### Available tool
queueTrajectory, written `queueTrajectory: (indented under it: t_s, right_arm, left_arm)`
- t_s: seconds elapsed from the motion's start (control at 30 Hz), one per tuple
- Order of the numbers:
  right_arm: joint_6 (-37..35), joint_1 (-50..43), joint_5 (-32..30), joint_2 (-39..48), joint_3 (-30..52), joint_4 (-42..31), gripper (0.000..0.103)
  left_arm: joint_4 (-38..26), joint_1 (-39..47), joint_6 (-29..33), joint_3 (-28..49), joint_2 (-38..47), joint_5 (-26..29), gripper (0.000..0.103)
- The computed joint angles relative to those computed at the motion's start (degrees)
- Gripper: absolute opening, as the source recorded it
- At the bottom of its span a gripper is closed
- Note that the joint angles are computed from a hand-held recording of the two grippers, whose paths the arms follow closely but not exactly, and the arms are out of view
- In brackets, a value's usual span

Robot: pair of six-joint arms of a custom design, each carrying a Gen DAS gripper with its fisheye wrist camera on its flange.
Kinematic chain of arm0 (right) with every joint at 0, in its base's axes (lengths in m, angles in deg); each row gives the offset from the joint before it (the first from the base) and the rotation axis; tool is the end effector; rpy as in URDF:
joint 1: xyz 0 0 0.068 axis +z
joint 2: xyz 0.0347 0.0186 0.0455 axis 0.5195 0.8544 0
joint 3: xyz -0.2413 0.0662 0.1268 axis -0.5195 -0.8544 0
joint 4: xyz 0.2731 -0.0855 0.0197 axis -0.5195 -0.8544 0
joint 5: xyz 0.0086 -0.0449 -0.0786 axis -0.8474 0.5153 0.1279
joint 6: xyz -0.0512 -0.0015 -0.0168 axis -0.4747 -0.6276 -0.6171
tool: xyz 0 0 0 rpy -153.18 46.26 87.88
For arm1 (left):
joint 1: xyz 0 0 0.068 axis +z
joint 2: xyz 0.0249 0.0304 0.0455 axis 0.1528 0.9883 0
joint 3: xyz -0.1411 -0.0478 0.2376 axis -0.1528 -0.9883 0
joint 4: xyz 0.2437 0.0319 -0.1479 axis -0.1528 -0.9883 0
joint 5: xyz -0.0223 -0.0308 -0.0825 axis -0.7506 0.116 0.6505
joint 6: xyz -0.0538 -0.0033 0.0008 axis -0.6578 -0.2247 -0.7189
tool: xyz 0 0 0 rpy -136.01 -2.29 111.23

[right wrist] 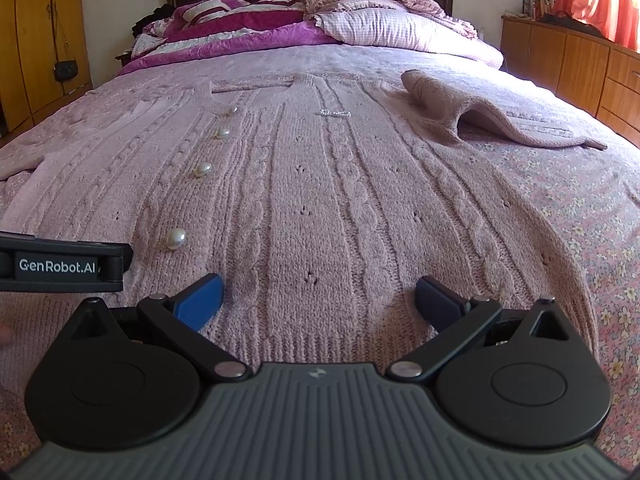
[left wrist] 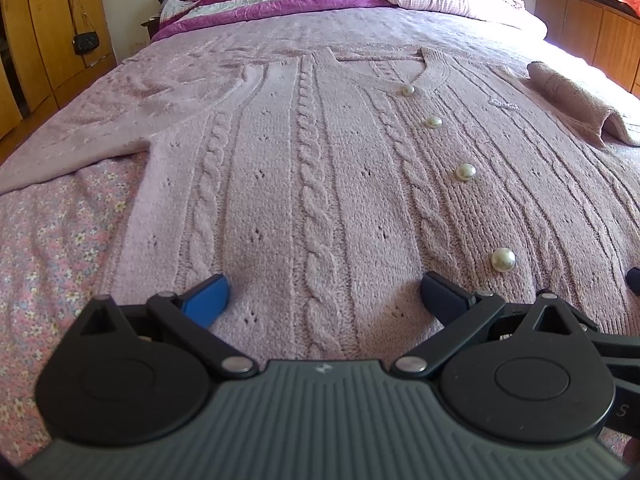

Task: Fold small clothes

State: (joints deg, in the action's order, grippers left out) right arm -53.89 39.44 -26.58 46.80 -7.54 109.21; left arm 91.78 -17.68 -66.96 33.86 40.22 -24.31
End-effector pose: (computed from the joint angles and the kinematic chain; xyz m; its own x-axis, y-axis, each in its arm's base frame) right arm 0.2042 0.0141 0.0897 -0.5517 0.2658 -0.7906 0.4180 0.9084 0.0137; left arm 0.3306 -0.1609 0.1296 -0.6407 0.3017 -0.7061 0.3733 0.9260 0.0569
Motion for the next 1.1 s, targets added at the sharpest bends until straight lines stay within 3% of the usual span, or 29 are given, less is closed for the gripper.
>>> queueTrajectory:
  t_s: [0.33, 0.73, 0.93, 1.1]
  right_arm:
    - [-1.7, -3.8, -6.4, -4.2, 2.1, -7.6, 0.103]
    - [-13.2, -27.4, -36.1, -15.9, 6.7, -22.4, 0.103]
    - [-18.2, -44.8, -50.1, -7.6, 14.9, -24.7, 0.103]
    - [-20.1, -55.8, -55.0, 4.9, 24.0, -22.0, 0.103]
  left_arm:
    - [-5.6, 0.4, 0.4, 2.6, -0.5, 1.0, 0.103]
    - [-14.5, 1.7, -2.9, 8.9, -2.0, 8.4, 0.103]
    - [-16.7, 0.2, -2.6, 13.2, 0.6, 6.8, 0.103]
    - [-17.5, 0.0, -3.4, 15.6, 2.8, 6.6, 0.103]
